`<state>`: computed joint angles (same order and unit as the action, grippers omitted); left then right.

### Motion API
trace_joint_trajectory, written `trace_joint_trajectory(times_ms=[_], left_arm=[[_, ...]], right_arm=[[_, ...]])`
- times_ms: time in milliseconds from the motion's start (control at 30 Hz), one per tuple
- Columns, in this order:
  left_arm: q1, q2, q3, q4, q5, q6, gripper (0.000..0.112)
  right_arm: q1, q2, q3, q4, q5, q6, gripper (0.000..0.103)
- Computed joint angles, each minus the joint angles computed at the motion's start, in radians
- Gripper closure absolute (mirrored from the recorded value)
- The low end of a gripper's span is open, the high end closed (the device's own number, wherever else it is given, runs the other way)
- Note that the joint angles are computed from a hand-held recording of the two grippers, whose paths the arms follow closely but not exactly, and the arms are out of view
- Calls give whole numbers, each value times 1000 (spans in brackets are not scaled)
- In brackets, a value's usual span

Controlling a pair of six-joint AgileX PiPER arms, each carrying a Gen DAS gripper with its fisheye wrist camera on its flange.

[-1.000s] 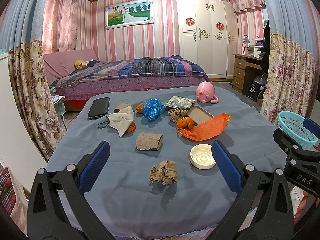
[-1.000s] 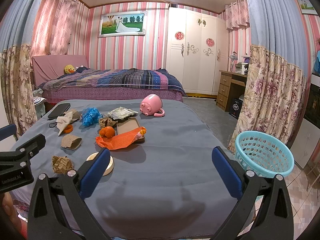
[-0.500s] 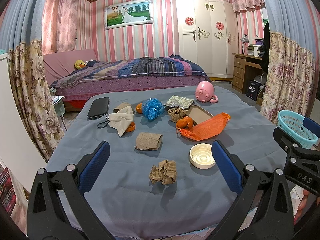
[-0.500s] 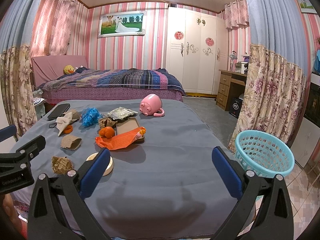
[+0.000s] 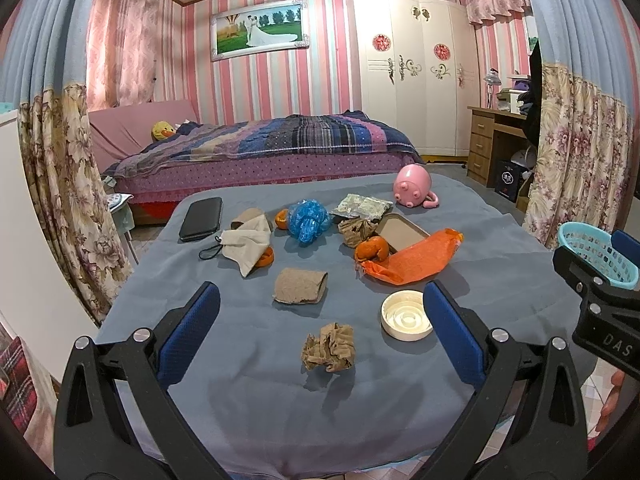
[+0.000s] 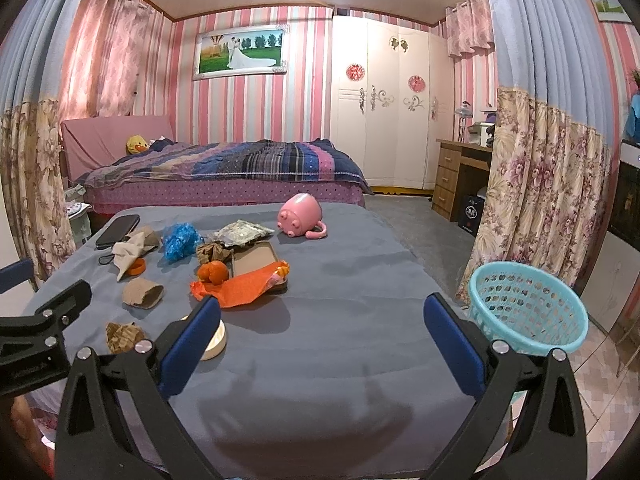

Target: Collect trash

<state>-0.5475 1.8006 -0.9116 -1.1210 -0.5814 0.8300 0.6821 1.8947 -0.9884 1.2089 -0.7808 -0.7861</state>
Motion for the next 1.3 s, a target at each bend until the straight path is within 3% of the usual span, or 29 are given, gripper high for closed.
trace_joint_trajectory(times_ms=[400,700,833,1000,1133,1300], left_arm=[[97,-23,-59,-30,84,87,14],[262,54,-38,81,164,11,14],[340,119,-47,208,253,-97,14],[315,173,-74,313,256,-197,14],[287,198,-117,515,318,-393,14],[224,245,-185,415,350,-281,14]], right_arm=[[-37,14,-128,70,40,-141,4],[-90,124,-261,83,136,-181,4],[-114,181,-323,185,212,-271,4],[-106,234,-376,293,191,-403,4],[-115,224,-352,282,171,-378,4],[-142,222,-345,307,172,-397,4]])
